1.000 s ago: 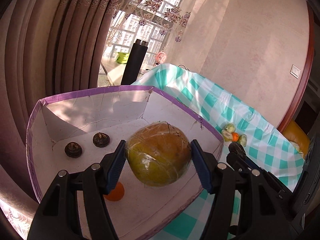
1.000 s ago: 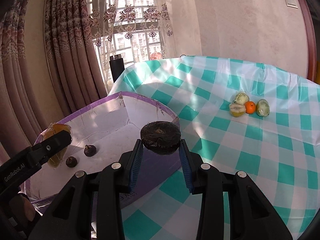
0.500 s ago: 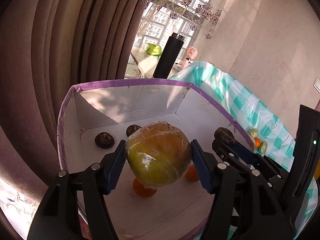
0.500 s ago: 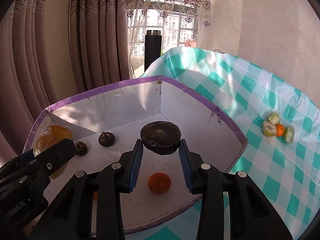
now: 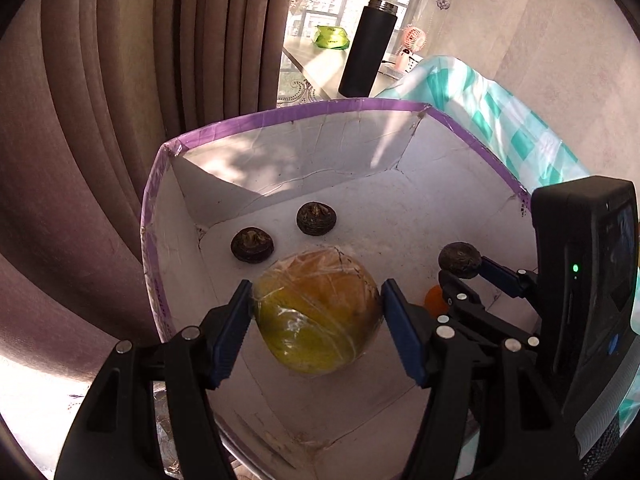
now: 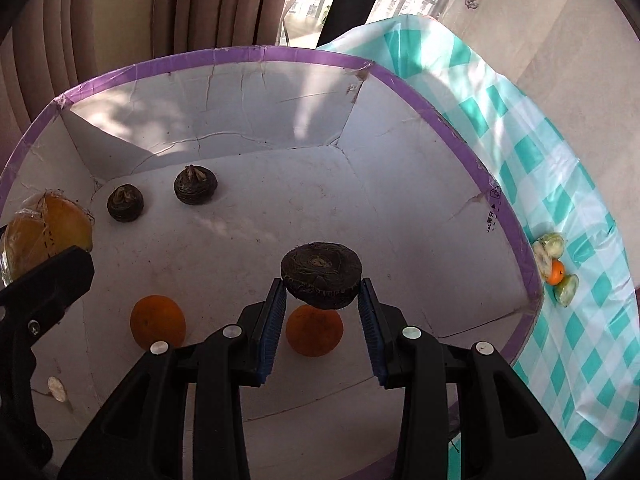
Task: Organize fruits
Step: 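Open both tools over the box to drop the wrapped fruit and dark fruit, then move both open tools back toward the remaining fruits on the table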
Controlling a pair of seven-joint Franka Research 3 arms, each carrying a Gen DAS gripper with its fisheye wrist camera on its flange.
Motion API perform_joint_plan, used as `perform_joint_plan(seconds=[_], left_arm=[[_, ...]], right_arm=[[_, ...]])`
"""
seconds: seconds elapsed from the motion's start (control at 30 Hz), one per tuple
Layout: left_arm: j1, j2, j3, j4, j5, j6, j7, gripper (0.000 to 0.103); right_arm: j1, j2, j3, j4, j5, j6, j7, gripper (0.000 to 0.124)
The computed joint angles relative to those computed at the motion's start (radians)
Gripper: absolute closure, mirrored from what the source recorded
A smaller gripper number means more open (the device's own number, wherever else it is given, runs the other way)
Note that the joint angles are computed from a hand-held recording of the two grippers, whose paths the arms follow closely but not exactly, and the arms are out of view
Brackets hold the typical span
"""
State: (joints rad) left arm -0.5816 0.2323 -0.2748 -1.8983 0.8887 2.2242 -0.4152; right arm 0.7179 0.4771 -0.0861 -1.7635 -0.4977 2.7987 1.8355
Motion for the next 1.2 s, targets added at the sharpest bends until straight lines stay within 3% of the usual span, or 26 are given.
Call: perform_joint_plan(seconds=[0.03, 0.07, 0.13, 0.23, 0.27, 0.67, 0.77, 0.9, 1.1, 1.2], left_arm=[[0.002, -0.008, 0.003, -0.012, 0.013, 0.022, -0.016, 0.032], [0.004, -0.013, 0.004, -0.021, 0.026, 0.046, -0.028, 0.026], [0.002, -0.012, 0.003, -0.016, 0.036, 0.039, -0.035, 0.021], [-0.014, 0.002, -0.001, 0.017, 0.034, -0.038, -0.036, 0.010], [-0.017, -0.005, 0.001, 0.008, 0.052, -0.031, -0.056, 0.007], [-0.046, 0.009, -0.007, 0.044, 0.108, -0.154, -0.073, 0.002], [-0.064, 0.018, -0.008, 0.063, 0.133, -0.209, -0.081, 0.002], [-0.103, 0.025, -0.012, 0.085, 0.210, -0.296, -0.107, 0.002], [-0.224, 0.131, -0.006, 0.220, 0.392, -0.556, -0.042, 0.002], [-0.307, 0.222, 0.021, 0.320, 0.508, -0.654, 0.089, 0.002]], right_arm=[[0.001, -0.001, -0.002, -0.001, -0.002, 0.001, 0.002, 0.080], [0.004, -0.002, -0.007, -0.005, -0.006, 0.006, 0.011, 0.063], [0.008, -0.008, -0.015, -0.018, -0.014, 0.027, 0.031, 0.042], [-0.013, -0.012, 0.004, -0.025, 0.021, 0.037, 0.013, 0.042], [-0.012, -0.014, 0.001, -0.028, 0.021, 0.044, 0.014, 0.042], [0.037, -0.019, -0.067, -0.065, 0.006, 0.158, 0.077, 0.039], [0.091, -0.025, -0.142, -0.093, -0.027, 0.234, 0.143, 0.039], [0.217, -0.029, -0.323, -0.146, -0.045, 0.381, 0.266, 0.039], [0.351, -0.041, -0.540, -0.284, 0.147, 0.708, 0.284, 0.038], [0.343, -0.049, -0.561, -0.325, 0.249, 0.768, 0.276, 0.038]])
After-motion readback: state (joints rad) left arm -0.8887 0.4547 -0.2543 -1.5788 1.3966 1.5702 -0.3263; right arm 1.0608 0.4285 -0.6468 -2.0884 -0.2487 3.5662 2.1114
